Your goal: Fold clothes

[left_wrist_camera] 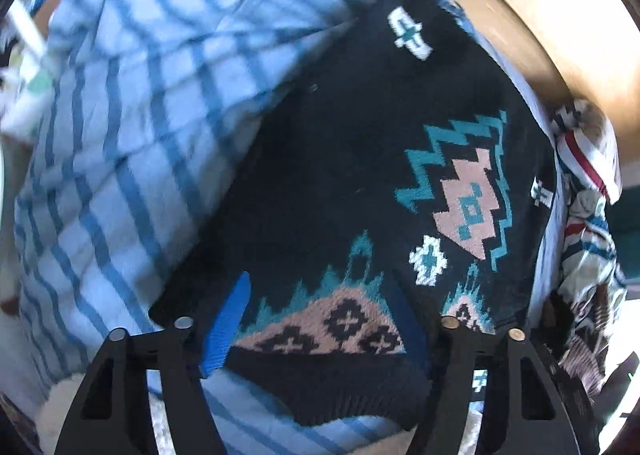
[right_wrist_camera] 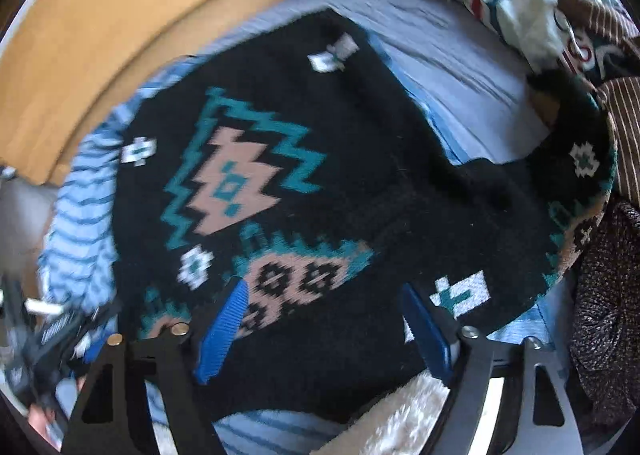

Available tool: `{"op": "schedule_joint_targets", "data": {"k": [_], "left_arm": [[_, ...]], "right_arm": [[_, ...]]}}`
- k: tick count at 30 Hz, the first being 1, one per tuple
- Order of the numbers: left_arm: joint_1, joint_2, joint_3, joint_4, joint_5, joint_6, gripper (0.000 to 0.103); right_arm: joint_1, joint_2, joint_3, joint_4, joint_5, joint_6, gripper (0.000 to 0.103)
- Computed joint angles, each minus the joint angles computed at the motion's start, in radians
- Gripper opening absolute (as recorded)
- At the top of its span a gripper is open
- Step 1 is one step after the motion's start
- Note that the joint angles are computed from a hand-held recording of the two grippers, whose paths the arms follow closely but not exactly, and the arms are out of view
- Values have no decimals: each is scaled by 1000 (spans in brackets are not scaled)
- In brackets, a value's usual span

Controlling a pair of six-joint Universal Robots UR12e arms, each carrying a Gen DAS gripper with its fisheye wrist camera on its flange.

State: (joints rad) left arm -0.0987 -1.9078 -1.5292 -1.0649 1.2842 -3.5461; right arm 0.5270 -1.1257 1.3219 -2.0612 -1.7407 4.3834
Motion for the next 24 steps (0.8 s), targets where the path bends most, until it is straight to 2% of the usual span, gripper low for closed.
{"op": "schedule_joint_targets", "data": {"k": [2,5,7,8,11,12,14,15,17,22,24], "left_arm": [[16,11,-22,6,-60,-51,57],[43,45,-95,75,-169,-199,57],[56,56,-128,116,-201,-263,55],[57,64,-144,140,-187,-287,51],[56,89,-190,208,-136,-353,49],[57,86,-192,210,-125,-354,48],[62,71,-180,162,-146,-345,37],[64,66,-178,150,-170,-339,37],[59,58,-174,143,-164,-340,37],[50,26,-173,155,-183,-392,37],[45,28,-183,185,-167,-417,37]], "right_arm": [[-22,12,-14,50,30,32,81],[-54,24,-13,84,107,89,82],[-68,30,10,67,185,126,82],[-72,33,22,54,214,144,82],[-78,44,45,34,271,177,80],[-79,45,53,22,273,193,80],[-81,46,70,-5,276,227,81],[-83,48,70,-6,275,230,81],[-86,51,70,-5,273,234,82],[-90,57,66,-4,257,240,83],[-88,55,71,-5,246,252,79]]}}
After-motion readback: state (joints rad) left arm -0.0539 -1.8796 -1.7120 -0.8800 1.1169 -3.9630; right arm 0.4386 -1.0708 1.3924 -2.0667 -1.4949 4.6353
